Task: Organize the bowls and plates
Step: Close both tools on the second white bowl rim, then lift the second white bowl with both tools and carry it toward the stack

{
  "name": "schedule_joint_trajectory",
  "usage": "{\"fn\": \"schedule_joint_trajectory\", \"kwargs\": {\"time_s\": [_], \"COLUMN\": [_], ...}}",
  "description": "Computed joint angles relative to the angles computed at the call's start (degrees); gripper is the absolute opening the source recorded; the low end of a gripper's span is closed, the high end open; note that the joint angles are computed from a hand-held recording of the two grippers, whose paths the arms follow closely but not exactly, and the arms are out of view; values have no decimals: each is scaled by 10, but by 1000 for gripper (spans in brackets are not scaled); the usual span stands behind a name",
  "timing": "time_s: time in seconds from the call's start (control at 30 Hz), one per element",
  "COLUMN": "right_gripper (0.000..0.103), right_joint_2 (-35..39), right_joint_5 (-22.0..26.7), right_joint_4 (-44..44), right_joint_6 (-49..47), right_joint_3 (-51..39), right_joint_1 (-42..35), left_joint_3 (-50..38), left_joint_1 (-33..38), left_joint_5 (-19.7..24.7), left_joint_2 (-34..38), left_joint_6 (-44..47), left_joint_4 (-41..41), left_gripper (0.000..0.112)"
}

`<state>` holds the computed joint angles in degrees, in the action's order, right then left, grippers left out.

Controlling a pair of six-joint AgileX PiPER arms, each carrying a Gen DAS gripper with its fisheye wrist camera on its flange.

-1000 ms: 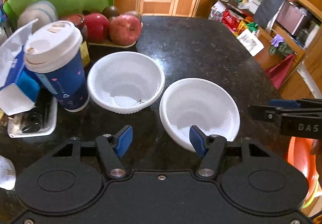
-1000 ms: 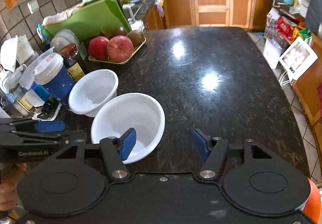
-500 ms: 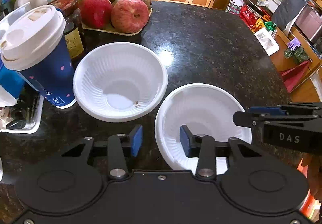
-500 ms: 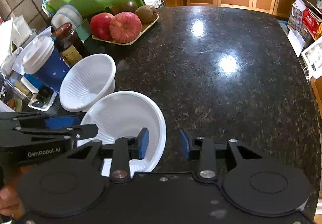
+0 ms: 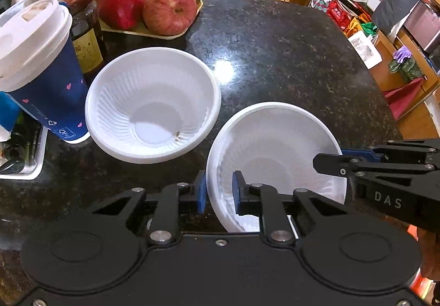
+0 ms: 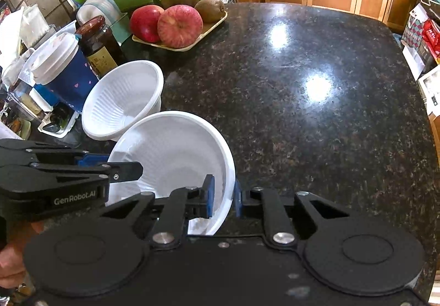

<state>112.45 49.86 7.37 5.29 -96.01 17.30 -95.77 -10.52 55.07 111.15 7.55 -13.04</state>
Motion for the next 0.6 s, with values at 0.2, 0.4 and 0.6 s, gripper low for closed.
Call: {"fn": "schedule_joint_trajectory", "kwargs": {"time_s": [0.2, 0.4, 0.6], "right_gripper": [17, 17, 17], "right_joint_2": [-34, -91, -160], "right_joint_5": [-10, -22, -23], "right_joint_4": [-18, -52, -102], "right_joint_6": [23, 64, 122], "right_joint_3": [26, 68, 118], "right_joint_1": [10, 31, 72], "left_joint_3": [8, 32, 75], "left_joint_1": [6, 13, 26], "left_joint_5": [9, 16, 26], "left_joint_2": [-22, -63, -127], "left_joint_6": [17, 40, 71], "left_joint_4": [-15, -32, -46], "left_gripper": [25, 25, 25]}}
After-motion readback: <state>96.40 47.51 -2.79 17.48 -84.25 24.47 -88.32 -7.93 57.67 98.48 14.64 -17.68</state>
